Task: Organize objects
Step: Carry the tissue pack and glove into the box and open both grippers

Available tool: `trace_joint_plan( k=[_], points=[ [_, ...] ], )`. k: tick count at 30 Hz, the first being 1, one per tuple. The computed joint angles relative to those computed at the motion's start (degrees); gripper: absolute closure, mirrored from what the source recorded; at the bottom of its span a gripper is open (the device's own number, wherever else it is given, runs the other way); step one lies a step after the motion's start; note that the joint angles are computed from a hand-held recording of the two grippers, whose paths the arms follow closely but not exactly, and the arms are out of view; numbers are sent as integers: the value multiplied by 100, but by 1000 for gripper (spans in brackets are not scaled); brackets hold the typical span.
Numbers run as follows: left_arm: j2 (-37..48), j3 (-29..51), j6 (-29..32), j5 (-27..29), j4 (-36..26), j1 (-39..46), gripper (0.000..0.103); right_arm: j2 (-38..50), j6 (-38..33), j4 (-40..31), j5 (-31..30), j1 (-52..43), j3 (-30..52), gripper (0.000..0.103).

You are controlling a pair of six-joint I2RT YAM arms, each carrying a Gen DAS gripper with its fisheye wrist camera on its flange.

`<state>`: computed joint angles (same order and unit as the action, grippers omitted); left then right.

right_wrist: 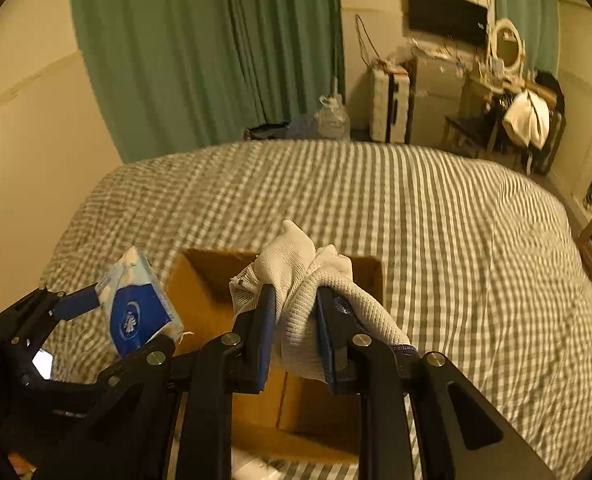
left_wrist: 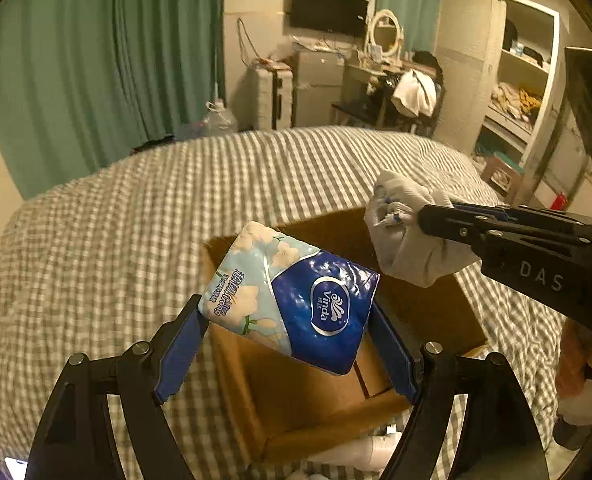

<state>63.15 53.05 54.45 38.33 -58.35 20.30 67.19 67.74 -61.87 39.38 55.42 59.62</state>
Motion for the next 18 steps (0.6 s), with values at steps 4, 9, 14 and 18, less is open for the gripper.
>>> trace_joint_plan(
  k=[4, 9, 14, 18],
  points=[
    [-33, -524, -444, -263, 696, -575, 21, -341, -327, 708, -354, -460, -733, 83],
    [-110, -743, -710, -399, 870, -929, 20, -608, -240, 905, -443, -522, -1131, 79],
    [-170, -787, -741, -427, 681, -898, 17, -1131, 18, 958, -485, -473, -1437, 69],
    [-450, -748, -654, -432, 551, -777, 3, -1537, 145, 872, -405, -477, -1442, 61]
  ],
)
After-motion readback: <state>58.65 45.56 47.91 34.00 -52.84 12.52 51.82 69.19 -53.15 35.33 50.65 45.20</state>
